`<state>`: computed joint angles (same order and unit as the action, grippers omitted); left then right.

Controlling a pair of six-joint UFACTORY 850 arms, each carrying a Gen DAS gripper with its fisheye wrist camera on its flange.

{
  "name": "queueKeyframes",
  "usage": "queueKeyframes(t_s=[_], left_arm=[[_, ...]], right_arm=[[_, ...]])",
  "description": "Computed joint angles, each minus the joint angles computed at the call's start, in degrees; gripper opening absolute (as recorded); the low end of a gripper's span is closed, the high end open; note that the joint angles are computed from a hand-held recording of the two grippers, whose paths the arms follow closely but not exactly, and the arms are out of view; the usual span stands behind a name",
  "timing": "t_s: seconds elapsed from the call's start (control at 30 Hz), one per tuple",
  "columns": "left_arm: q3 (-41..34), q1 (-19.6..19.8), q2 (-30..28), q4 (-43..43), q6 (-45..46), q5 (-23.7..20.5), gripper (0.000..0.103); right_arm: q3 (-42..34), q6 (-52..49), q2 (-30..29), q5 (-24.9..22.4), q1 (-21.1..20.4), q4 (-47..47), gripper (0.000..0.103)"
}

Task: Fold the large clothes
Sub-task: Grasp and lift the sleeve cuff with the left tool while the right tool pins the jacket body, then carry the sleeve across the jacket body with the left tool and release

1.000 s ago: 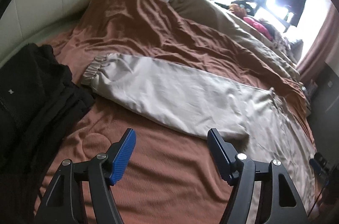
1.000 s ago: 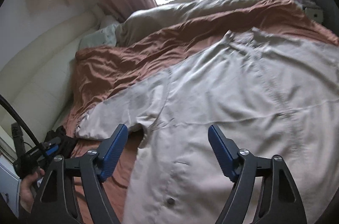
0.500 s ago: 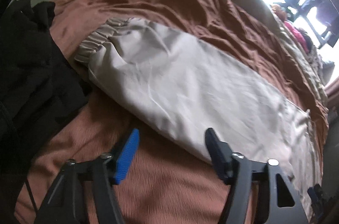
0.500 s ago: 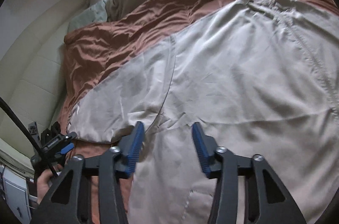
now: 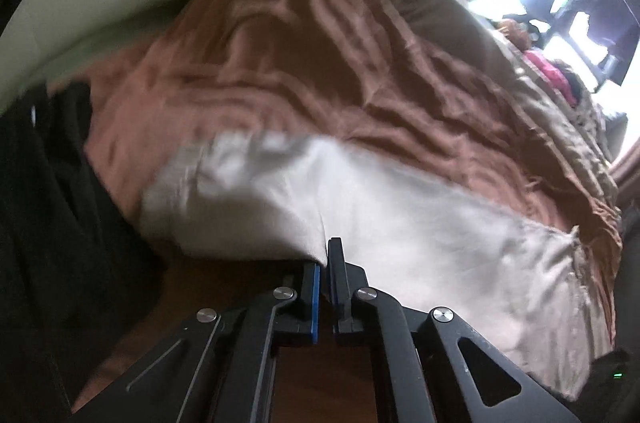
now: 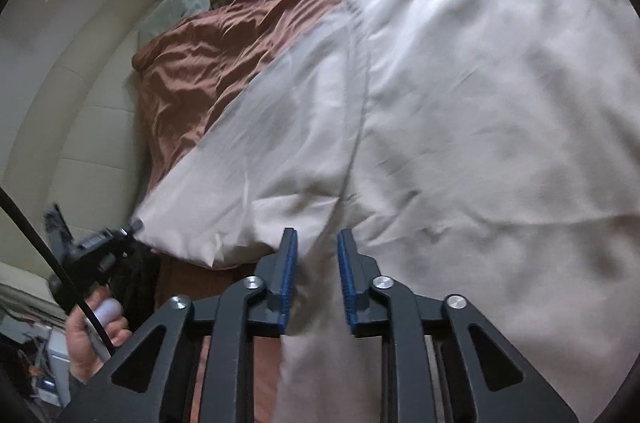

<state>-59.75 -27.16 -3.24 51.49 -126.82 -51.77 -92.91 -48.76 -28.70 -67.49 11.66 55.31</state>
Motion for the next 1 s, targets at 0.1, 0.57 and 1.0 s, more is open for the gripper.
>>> queueKeyframes(t_s=[0.1,0.57,1.0], left_arm=[[-5.07,-1.08,-0.97,2.32,3.91,-2.93,0.003],[-28.22,-5.19,-12.66,10.75,16.99,1.14,0.003],[-46.01,-6.97,-24.62,5.3,30.7,12.3,0.003]], right_arm=[[-0.74,0.94,-1.49,-2.44,1.05,-1.21,0.016],[-0.97,-1.6,1.71,-0.08,-4.25,-3.8,0.019],[5.85,-2.99,8.48,0.11,-18.38,2.27,0.07]])
